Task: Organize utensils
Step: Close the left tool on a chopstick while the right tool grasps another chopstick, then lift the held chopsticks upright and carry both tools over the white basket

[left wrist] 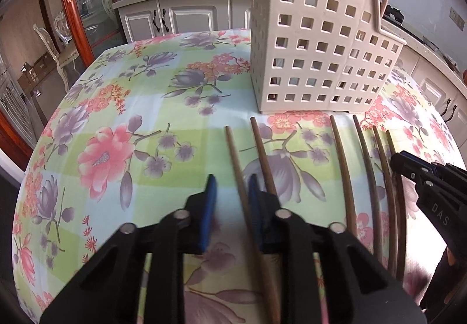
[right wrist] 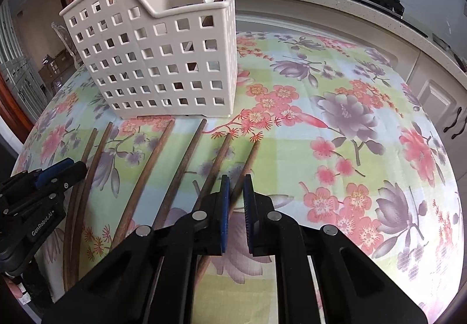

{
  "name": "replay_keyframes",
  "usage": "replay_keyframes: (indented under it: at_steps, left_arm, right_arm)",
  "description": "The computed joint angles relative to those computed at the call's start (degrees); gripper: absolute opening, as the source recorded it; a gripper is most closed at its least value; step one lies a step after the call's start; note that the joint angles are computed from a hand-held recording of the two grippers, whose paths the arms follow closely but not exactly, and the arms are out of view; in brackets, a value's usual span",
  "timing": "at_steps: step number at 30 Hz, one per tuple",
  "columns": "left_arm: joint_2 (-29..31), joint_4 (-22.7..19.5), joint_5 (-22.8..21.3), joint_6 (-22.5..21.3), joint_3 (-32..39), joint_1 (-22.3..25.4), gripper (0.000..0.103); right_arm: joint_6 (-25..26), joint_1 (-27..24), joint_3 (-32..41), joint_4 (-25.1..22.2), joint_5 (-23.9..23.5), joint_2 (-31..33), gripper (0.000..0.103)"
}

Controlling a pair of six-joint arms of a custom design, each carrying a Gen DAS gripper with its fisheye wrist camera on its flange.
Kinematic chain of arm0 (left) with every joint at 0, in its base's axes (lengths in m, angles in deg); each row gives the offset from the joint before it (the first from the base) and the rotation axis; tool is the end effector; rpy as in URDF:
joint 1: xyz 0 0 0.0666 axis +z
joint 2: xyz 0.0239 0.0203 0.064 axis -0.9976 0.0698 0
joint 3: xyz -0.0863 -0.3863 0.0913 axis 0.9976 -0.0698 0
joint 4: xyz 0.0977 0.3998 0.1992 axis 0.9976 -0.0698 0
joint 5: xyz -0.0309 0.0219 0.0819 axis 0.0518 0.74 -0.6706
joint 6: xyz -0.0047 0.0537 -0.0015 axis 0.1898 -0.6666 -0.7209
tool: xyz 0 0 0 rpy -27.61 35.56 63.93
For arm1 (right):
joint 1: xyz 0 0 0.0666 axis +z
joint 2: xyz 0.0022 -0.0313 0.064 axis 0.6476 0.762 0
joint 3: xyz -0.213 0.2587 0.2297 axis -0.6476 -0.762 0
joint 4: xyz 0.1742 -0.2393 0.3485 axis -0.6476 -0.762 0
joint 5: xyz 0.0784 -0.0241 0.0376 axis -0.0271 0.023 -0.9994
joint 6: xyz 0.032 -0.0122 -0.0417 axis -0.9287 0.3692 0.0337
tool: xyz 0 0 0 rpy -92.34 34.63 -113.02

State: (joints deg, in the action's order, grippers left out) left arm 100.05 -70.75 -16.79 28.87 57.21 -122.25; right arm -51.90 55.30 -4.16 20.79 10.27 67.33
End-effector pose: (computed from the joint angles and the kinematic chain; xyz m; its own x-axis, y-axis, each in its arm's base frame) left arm 0.5393 -0.3737 0.2748 -0.7502 -0.2344 -0.6183 -0.3071 0.9516 0.0118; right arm 0.5731 0.1580 0.2742 -0.7427 -0.2714 -0.6122 -0.3945 0.9160 0.0725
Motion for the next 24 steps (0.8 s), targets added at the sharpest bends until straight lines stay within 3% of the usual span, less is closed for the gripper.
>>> replay_keyframes:
  at_steps: [2,9,24]
  left_arm:
    - [-0.4,0.6,0.3,0.0,-0.6,0.1,0.009]
    - [-2.5,3.9,1.0,0.7,-3.3,-0.2,0.007]
    - [-9.5,9.2,-5.8,-0.9,-7.3,-3.7,0.007]
  right_arm:
    - [-0.1,-0.3,-0.4,0.1,-0.7,-0.3,0.009]
    - [-2.6,-2.1,-3.1,3.0,-6.7,-2.9,0.007]
    - [-3.4,-3.3,-7.5,8.0,-11.0,-10.9,0.007]
